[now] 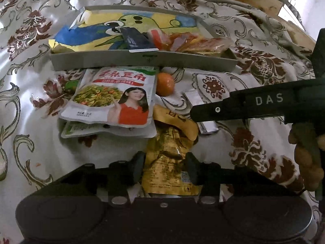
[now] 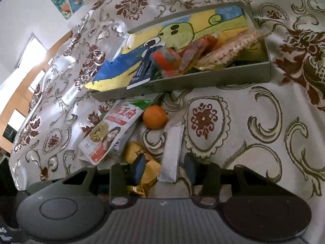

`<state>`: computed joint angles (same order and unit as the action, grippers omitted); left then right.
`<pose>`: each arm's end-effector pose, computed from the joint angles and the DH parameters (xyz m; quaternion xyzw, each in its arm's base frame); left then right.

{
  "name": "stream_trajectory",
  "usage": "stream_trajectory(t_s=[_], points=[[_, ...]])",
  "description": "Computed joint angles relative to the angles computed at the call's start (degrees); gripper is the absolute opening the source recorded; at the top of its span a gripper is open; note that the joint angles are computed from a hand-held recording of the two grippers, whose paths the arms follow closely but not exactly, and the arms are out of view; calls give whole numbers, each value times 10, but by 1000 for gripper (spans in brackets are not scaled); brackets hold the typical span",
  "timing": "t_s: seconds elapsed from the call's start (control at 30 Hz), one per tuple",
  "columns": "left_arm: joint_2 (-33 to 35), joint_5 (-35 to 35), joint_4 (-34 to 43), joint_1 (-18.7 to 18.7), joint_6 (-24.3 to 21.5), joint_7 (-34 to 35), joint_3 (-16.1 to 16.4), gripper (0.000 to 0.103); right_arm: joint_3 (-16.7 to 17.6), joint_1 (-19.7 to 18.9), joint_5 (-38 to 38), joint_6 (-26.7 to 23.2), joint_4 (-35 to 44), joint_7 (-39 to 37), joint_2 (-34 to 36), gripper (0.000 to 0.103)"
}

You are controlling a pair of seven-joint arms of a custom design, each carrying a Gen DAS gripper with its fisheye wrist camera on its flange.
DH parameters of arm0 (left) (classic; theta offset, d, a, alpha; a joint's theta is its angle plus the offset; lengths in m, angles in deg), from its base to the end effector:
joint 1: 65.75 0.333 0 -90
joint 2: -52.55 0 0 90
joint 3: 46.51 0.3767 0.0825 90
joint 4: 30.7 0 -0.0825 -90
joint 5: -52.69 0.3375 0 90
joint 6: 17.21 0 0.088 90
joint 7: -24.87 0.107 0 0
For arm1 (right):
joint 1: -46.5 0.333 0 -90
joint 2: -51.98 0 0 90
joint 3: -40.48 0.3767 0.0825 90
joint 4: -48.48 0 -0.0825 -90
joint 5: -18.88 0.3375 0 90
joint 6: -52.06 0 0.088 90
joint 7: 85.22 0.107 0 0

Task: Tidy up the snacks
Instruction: 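Grasp the gold foil packet with the left tool while the right tool grasps the white stick packet, then lift the gold packet with the left tool while the right tool lifts the white stick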

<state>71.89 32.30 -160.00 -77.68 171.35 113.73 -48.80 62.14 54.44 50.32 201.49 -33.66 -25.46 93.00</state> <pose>0.5708 -0.1056 0.3866 -0.7135 0.6141 -0.2911 0.1707 0.7030 0.2883 0.4102 -0.7946 0.4821 0.0478 0.3659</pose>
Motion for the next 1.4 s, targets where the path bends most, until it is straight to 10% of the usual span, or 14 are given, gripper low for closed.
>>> stream_trajectory(t_s=[0.5,0.73,1.1,1.4], points=[[4,46,7,-135,-26,-11,145,46,-32,37,-88,35,0,73,8,36],[-1,43,3,-147,-28,-13,155,41,-41,47,-135,44,-8,101,2,25],[-28,122,-23,-262,-70,-125,278,40,-18,14,-130,28,-66,87,-45,21],[-13,143,-11,-191,-56,-147,213,51,-22,23,-110,22,-28,81,-15,29]])
